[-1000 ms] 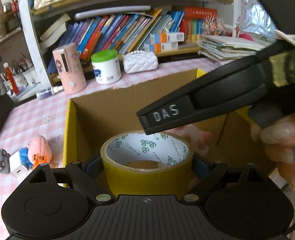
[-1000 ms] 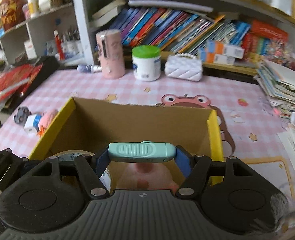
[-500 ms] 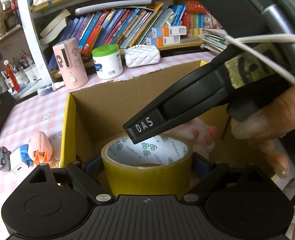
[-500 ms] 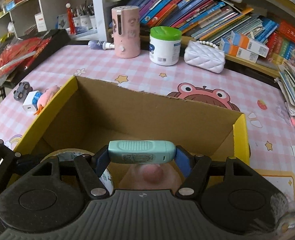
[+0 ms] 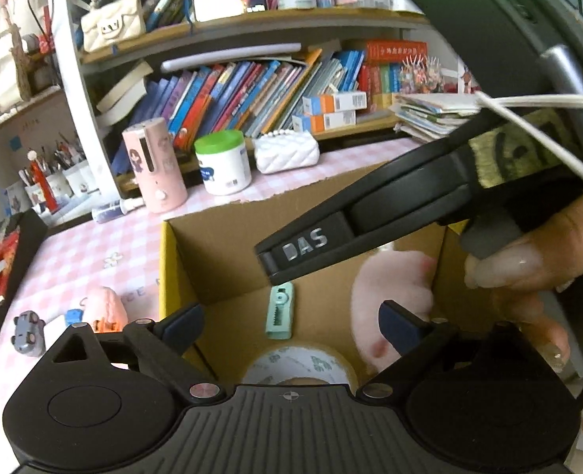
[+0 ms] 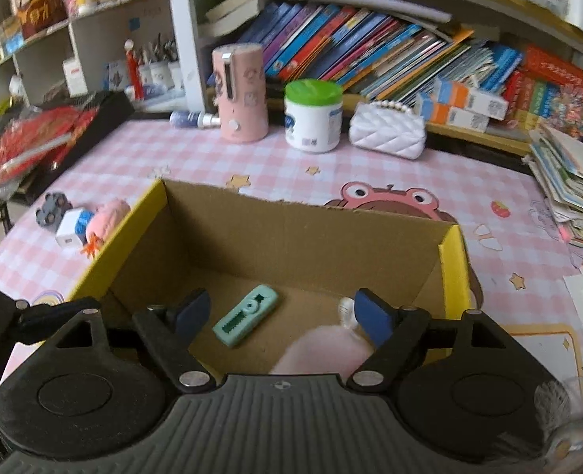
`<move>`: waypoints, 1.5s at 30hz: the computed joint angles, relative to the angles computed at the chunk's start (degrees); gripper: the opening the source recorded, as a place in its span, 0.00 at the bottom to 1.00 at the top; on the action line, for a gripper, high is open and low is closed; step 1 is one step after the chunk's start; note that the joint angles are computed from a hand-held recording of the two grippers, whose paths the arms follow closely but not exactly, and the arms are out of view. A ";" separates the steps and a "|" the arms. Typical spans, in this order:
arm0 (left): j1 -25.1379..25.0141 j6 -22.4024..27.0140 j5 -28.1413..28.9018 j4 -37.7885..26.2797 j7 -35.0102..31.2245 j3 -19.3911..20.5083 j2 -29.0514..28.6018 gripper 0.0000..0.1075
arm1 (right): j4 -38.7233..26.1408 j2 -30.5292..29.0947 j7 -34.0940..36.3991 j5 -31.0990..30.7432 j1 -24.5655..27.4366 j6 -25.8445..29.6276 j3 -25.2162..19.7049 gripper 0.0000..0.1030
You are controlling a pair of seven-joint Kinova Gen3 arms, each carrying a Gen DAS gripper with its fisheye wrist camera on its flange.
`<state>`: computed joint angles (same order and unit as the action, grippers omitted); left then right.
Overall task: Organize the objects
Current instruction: 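Open the left tool to drop the tape roll while the right tool releases the eraser, then withdraw both open tools from the yellow box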
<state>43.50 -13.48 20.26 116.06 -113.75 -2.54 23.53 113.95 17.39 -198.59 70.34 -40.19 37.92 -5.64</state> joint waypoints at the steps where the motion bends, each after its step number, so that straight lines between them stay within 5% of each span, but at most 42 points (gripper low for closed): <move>1: -0.28 -0.86 -0.23 0.82 0.25 0.38 -0.41 0.90 | 0.45 -0.32 -2.06 0.73 -1.16 1.49 -0.03 0.78; 10: -5.34 -5.21 -1.23 8.36 2.27 5.34 -5.18 0.90 | 2.33 -1.13 -15.91 2.66 -8.48 16.67 -4.76 0.80; 22: -14.82 -6.25 -7.64 17.46 9.57 10.61 -11.15 0.91 | -2.49 5.44 -27.51 -4.09 -21.70 36.48 -8.28 0.84; 45: -31.12 -4.51 -38.58 30.51 33.40 13.41 -20.44 0.91 | -18.06 15.09 -26.12 -16.44 -34.21 40.30 -5.57 0.88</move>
<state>12.38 -17.98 -18.32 146.57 -80.35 10.87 3.09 95.89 32.47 -224.71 53.90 -74.40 78.22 -11.21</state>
